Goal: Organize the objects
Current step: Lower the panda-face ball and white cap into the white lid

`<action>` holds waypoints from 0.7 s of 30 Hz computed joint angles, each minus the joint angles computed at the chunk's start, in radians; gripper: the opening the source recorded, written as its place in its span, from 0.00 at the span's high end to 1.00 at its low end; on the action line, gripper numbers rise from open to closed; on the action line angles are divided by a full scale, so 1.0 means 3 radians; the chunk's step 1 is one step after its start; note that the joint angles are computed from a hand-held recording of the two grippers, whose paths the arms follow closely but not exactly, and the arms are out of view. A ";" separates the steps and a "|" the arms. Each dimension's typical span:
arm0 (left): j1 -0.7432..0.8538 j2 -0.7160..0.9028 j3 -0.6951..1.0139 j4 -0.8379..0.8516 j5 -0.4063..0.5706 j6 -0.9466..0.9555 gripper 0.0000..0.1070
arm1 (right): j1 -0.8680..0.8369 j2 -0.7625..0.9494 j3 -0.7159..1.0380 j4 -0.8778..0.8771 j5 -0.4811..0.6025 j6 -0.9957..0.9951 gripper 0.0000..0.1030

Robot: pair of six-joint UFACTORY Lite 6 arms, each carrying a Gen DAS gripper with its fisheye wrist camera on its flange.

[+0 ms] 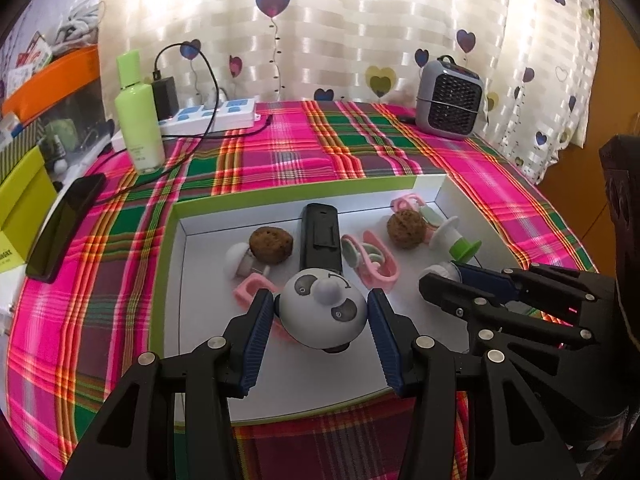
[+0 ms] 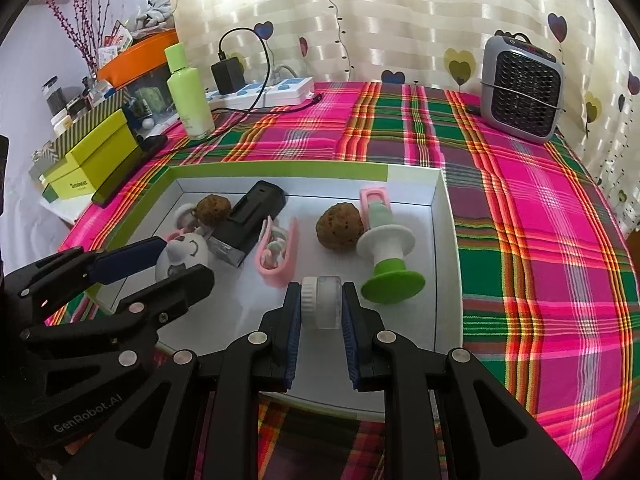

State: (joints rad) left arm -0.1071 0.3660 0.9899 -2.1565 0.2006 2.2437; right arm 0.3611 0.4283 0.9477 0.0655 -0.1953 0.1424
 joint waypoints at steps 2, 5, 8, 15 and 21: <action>0.0008 -0.0001 0.0008 0.0109 0.0014 -0.0122 0.56 | 0.0010 0.0005 0.0001 0.0099 0.0001 -0.0129 0.80; -0.0015 -0.0004 -0.0005 -0.0041 0.0002 0.0056 0.56 | 0.0013 0.0025 0.0019 0.0142 0.0003 -0.0218 0.80; -0.0010 0.0015 0.0016 -0.0115 -0.0032 0.0142 0.56 | 0.0019 0.0080 0.0071 0.0089 0.0031 -0.0225 0.80; -0.0047 0.0066 0.0058 -0.0562 -0.0126 0.0617 0.56 | -0.0005 0.0127 0.0094 -0.0151 -0.0029 -0.0007 0.80; -0.0097 0.0090 0.0083 -0.1023 -0.0178 0.1090 0.56 | 0.0020 0.0138 0.0087 -0.0004 -0.0071 -0.0158 0.80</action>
